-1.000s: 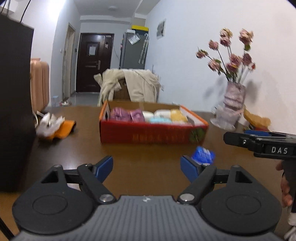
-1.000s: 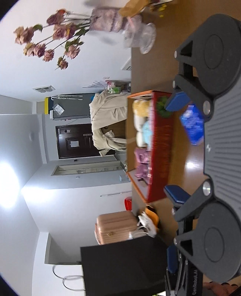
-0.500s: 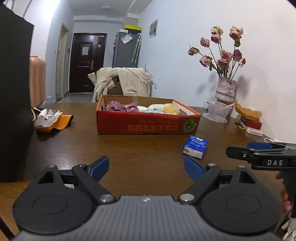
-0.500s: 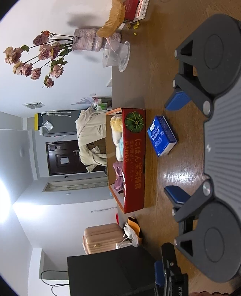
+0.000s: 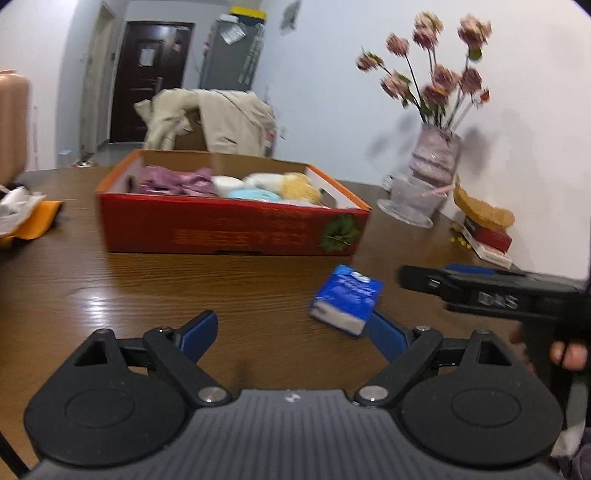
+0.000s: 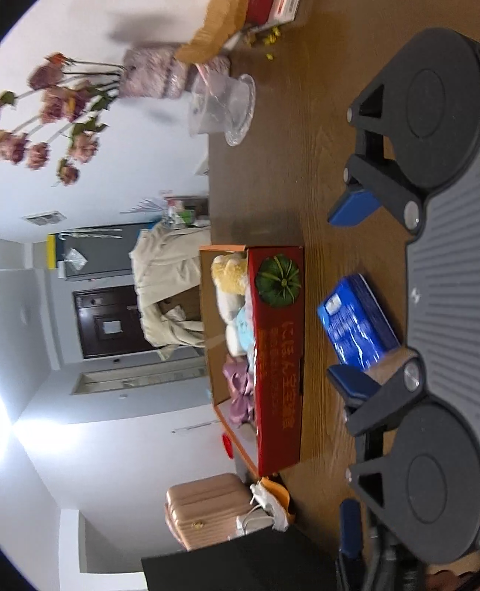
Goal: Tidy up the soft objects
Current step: 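Grasp the blue tissue pack with both grippers together, then carry the tissue pack into the box and open both grippers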
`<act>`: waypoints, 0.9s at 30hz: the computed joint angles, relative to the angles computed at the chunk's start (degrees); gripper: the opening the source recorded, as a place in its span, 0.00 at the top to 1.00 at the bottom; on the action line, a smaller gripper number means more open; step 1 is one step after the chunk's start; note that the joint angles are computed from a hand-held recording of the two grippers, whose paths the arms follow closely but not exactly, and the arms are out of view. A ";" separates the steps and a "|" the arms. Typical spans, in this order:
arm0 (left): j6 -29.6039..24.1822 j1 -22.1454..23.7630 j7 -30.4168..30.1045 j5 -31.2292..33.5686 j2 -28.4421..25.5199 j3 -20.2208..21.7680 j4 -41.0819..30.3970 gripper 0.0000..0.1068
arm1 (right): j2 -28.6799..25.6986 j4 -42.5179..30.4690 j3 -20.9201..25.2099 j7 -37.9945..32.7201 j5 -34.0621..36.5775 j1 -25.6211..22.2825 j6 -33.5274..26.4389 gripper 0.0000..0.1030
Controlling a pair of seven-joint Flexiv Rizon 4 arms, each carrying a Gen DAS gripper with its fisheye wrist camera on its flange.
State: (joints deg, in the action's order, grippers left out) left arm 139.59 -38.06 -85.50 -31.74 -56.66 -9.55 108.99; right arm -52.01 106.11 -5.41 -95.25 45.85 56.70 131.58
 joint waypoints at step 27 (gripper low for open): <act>-15.32 12.64 -17.62 22.51 -7.51 -6.30 -14.36 0.69 | -5.02 3.21 12.48 33.10 -36.64 -21.35 2.43 0.76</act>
State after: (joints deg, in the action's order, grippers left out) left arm 124.27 -25.42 -103.12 -9.23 -64.17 -15.85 94.63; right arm -57.03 109.31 7.08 -62.15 9.21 35.35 134.01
